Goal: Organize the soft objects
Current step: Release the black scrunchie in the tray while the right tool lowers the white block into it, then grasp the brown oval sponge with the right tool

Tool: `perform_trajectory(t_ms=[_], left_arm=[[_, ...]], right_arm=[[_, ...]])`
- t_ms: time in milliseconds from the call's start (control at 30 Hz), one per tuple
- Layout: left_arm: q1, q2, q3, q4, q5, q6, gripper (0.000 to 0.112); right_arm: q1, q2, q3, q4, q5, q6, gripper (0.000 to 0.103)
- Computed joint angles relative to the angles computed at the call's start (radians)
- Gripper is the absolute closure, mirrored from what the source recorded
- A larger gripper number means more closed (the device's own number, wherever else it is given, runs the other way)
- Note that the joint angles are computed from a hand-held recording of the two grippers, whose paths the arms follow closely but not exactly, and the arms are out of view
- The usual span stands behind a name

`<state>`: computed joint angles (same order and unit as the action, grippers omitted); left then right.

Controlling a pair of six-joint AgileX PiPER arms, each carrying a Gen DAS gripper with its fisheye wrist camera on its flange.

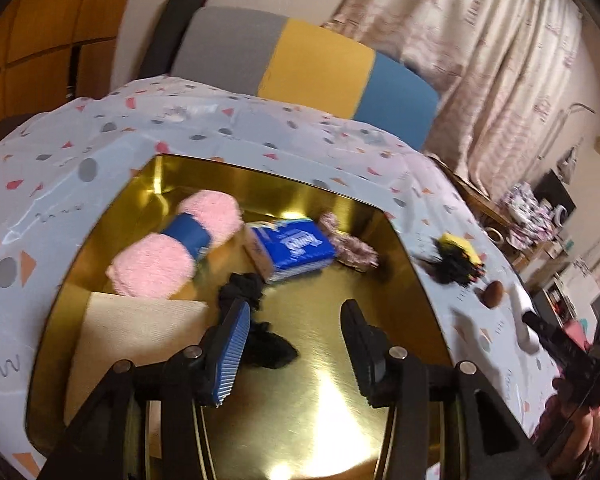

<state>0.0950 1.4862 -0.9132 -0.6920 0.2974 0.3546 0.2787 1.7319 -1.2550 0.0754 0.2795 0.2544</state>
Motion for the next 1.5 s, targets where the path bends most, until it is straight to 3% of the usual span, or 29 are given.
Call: perform_trajectory(t_ms=[167,433,600,733,933,1133,1367,1500], left_arm=[[-0.018,-0.008,0.005,-0.042,0.009,0.036,0.064],[0.009,-0.029,0.022,0.067,0.029,-0.1,0.065],[0.044,-0.049,0.043,0.046,0.039,-0.071,0.064],[0.072,-0.05,0.04,-0.001,0.056,-0.033,0.065],[0.081,-0.045,0.029,0.009,0.067,-0.046,0.065],[0.074,-0.044,0.023,0.045,0.075,-0.084,0.065],[0.06,-0.044,0.024,0.052,0.075,-0.089,0.065],[0.054,-0.046,0.025,0.028,0.078,-0.058,0.065]], right_arm=[[0.1,0.01,-0.083,0.156,0.071,-0.162,0.046],[0.244,0.111,-0.28,0.228,0.206,-0.287,0.046],[0.301,0.231,-0.451,0.214,0.294,-0.312,0.046],[0.344,0.363,-0.654,0.112,0.448,-0.244,0.045],[0.373,0.49,-0.856,0.019,0.565,-0.188,0.044],[0.376,0.64,-1.109,-0.028,0.758,-0.127,0.043],[0.38,0.628,-1.085,-0.033,0.73,-0.11,0.03],[0.374,0.544,-0.965,-0.03,0.635,-0.107,0.029]])
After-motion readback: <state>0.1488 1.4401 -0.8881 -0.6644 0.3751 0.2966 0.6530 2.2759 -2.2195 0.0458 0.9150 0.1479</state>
